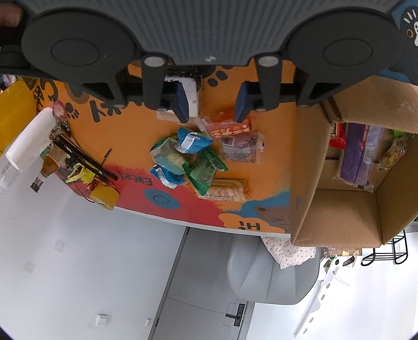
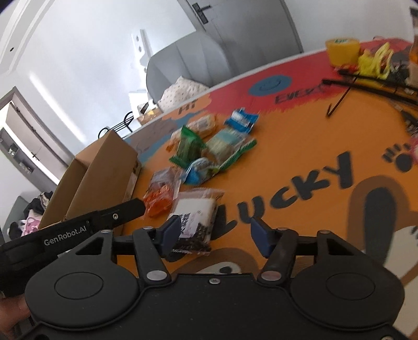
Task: Organize snacks
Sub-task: 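Grasp the red-orange packet with the left tool while the right tool grasps the white black-text packet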
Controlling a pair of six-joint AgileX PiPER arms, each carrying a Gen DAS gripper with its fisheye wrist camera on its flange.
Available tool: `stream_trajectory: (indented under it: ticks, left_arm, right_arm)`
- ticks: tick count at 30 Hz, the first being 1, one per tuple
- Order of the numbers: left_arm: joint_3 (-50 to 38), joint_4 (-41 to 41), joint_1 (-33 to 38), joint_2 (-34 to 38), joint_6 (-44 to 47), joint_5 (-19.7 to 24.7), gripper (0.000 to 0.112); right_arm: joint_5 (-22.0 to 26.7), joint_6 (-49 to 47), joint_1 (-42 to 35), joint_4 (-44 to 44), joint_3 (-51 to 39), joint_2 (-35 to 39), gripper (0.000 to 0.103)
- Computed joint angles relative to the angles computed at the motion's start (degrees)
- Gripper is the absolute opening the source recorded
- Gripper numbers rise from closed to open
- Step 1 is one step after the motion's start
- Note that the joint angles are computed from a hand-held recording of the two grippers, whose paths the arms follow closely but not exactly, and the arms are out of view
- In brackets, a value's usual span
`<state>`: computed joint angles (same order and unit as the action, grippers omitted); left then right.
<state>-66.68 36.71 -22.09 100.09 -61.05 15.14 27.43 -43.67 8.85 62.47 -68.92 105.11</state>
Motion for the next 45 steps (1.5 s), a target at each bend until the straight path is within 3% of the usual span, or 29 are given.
stream_trajectory:
  ticks: [1,4,6,12,21,25,32,34,38,45]
  left_arm:
    - [0.1,0.1,0.1,0.0,-0.1,-0.1,0.038]
    - [0.1,-0.4,0.5,0.3,0.3,-0.5,0.038]
    - [-0.2,-1.3,0.8,0.6,1.1,-0.5,0.038]
    - [-0.7,-3.1,1.1,1.4,3.0,-0.8,0.038]
    - [-3.0,-0.9,0.3,4.0,1.6,-0.3,0.038]
    - [-4.3,2.2,-0.4,5.2,-0.6,0.2,0.039]
    - [-6.1,11.1,-1.1,6.7,-8.3,2.0,0.048]
    - [-6.3,14.9,-1.0,7.3,-11.8,1.8,0.052]
    - [-7.5,16.8,-0.6,9.0,-12.8,1.6,0.052]
    - [-7.4,2.7,1.1,9.5,0.9,0.4,0.052]
  right_arm:
    - [0.1,0.3,0.3,0.0,-0.4,0.6,0.055]
    - [1.5,1.0,0.7,-0.5,-2.0,2.2,0.036]
    - [2.6,0.1,0.6,0.7,-2.8,3.1,0.018]
    - [2.7,-6.3,0.1,6.3,-1.4,2.7,0.002]
    - [0.9,-8.0,-2.5,7.5,0.9,0.8,0.0]
    - [-2.3,-7.4,-3.4,7.0,2.4,-0.8,0.0]
    - [-9.1,2.8,-3.2,-3.6,2.4,-2.9,0.0]
    - [-7.8,1.6,-3.2,-2.7,1.8,-2.7,0.002]
    - [-7.7,2.3,-1.3,-4.0,0.6,-1.7,0.028]
    - [-7.6,5.9,1.1,-8.1,-0.9,-0.1,0.06]
